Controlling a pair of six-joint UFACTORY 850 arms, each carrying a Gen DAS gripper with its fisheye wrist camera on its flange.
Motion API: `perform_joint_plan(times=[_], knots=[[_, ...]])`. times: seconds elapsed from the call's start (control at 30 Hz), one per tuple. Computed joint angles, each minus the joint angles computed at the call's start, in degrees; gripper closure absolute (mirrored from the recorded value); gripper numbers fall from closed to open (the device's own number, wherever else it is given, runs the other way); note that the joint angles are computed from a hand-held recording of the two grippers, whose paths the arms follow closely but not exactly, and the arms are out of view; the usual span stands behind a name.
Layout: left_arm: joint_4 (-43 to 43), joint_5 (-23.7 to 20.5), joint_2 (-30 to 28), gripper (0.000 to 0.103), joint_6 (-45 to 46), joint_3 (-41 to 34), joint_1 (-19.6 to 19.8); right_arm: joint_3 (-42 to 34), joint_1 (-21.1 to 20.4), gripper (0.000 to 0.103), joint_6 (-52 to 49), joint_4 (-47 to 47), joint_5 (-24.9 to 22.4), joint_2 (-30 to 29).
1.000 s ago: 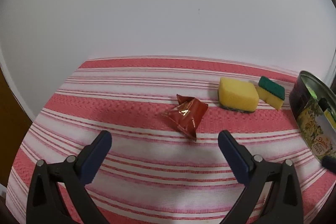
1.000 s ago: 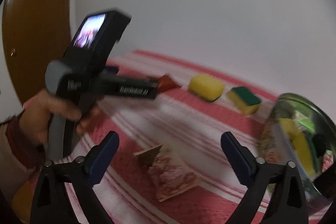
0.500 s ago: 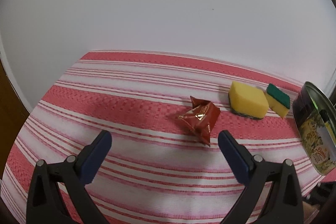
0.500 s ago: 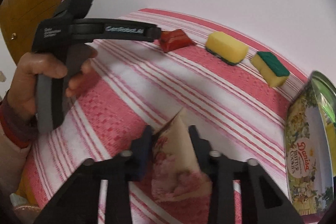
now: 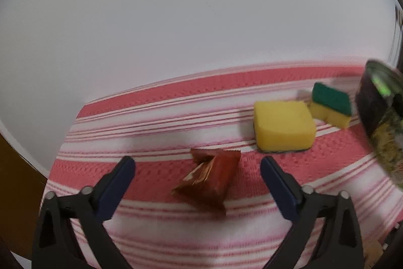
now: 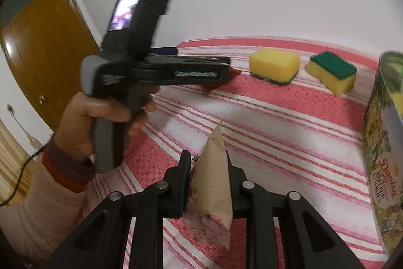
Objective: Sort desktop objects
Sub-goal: 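Grasp the small red candy packet with the left gripper while the right holds the beige paper packet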
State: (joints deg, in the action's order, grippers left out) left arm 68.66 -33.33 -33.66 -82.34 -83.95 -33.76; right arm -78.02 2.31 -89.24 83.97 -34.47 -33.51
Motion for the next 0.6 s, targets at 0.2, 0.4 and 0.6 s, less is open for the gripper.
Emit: perform_joint_plan(times=[0.2,0.4,0.6], knots=[[-7.2,-0.7,-2.8,0.053,6.6,-2.5,0.8,-0.2,-0.4,0.078,1.2,-0.1,-0.5,-0.2],[-6.1,-0.1,-1.7,0.061,4.2,-1.1,0.7,1.2,-0.7,0.078,-2.4,3.4,-0.7,0.7],[3.9,-1.8,0.6,0.062,-7.4,2.2,-0.7,3.7,-1.4,0.078,-11.3,12.8,-1.7,1.8]])
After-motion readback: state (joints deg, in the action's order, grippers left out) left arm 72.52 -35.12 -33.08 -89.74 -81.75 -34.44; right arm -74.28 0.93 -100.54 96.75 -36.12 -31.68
